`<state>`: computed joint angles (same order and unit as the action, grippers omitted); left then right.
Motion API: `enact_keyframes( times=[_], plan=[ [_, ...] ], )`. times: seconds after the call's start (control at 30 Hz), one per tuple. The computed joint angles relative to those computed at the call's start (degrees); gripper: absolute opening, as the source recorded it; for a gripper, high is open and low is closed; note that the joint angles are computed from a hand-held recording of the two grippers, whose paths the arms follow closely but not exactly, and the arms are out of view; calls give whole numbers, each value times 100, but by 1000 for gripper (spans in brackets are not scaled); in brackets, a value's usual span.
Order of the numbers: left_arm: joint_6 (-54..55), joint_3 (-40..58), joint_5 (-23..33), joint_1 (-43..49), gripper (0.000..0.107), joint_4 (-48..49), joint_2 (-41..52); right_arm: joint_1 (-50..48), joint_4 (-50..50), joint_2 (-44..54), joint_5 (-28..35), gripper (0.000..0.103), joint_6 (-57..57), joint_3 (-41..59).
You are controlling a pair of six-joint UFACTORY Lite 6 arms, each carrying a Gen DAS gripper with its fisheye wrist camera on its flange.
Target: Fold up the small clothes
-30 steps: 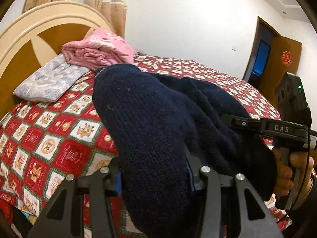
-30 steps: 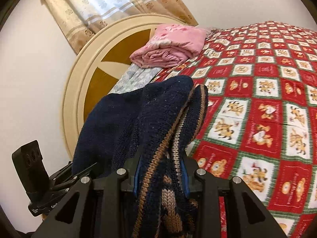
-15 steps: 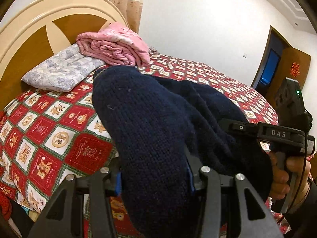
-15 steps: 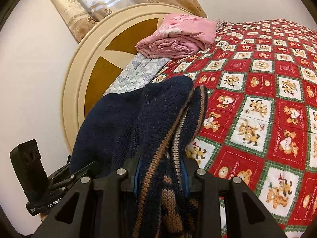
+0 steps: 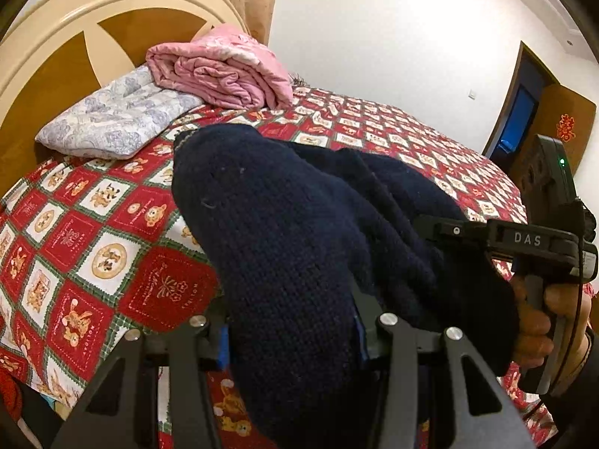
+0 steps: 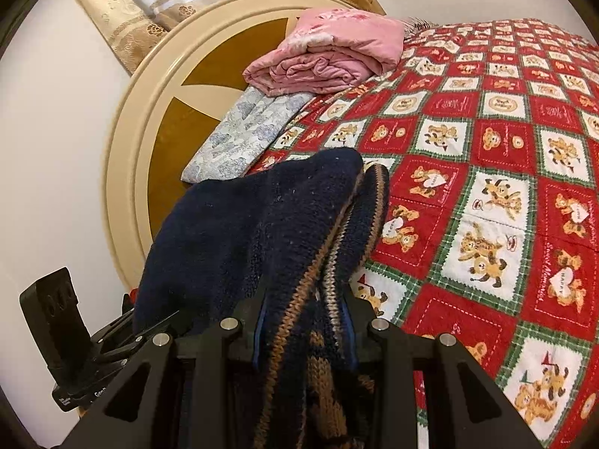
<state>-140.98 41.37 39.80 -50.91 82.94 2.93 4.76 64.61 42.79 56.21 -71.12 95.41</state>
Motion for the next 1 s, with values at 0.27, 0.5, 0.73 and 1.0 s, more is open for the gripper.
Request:
enact_keyframes(
  times=[0.27,0.5,0.73,1.0],
  plan=[
    [-478,-213,-519,494,49,619,155,114,-178,752,-5,31,392,833],
    [-1355,-549,-772,694,49,1441,315,143,-494,1326,181,27,750,1603],
    [-2419,-1001,-672,689,51,2533,436,383,-738,347,-904,29,-8,215],
    [-3244,-1309,-332,546,53,3155,491,515,-1379,766,-1188,29,732,585]
  ],
)
